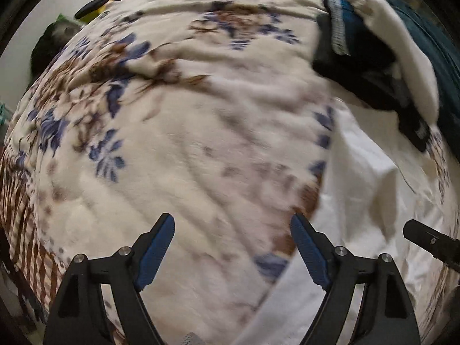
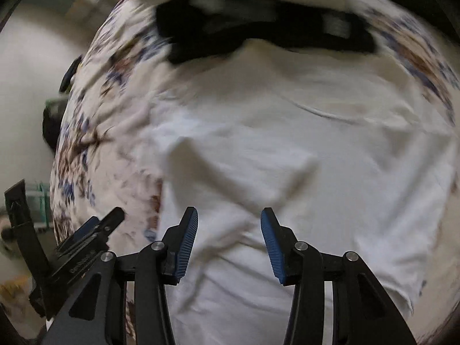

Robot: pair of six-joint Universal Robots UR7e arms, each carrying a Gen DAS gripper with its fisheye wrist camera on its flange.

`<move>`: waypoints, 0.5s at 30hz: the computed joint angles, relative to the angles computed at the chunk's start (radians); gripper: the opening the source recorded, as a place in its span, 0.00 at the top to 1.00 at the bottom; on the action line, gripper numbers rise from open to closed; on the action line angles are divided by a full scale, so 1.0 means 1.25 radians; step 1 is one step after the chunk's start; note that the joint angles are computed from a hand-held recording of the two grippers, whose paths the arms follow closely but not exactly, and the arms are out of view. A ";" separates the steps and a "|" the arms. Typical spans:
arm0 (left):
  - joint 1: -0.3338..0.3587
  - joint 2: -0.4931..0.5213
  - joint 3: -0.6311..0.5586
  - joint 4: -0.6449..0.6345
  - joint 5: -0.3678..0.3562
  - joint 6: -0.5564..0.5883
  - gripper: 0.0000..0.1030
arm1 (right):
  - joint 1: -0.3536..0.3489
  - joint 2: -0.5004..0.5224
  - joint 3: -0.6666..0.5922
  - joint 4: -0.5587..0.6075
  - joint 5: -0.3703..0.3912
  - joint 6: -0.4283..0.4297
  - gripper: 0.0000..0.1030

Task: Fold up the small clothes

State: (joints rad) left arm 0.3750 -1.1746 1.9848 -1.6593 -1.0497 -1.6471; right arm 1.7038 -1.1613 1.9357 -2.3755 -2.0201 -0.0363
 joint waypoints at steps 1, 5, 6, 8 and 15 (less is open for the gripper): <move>0.004 -0.004 0.003 0.000 0.000 -0.003 0.20 | 0.021 0.022 -0.001 -0.055 -0.071 -0.028 0.53; 0.025 0.001 0.008 -0.057 0.001 0.018 0.20 | 0.000 0.070 -0.059 0.045 -0.061 -0.062 0.53; 0.031 0.007 0.005 -0.074 0.005 0.037 0.20 | 0.001 0.080 -0.072 0.076 -0.073 -0.090 0.53; 0.042 0.025 -0.008 -0.101 0.012 0.076 0.20 | 0.003 0.093 -0.081 0.087 -0.107 -0.149 0.54; 0.087 0.095 -0.059 -0.205 0.009 0.215 0.20 | -0.024 0.126 -0.135 -0.120 -0.287 -0.036 0.54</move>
State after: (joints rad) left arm 0.4843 -1.0564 1.9106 -1.9151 -1.0384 -1.3781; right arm 1.6733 -1.0042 1.7676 -2.5258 -2.3788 -0.0817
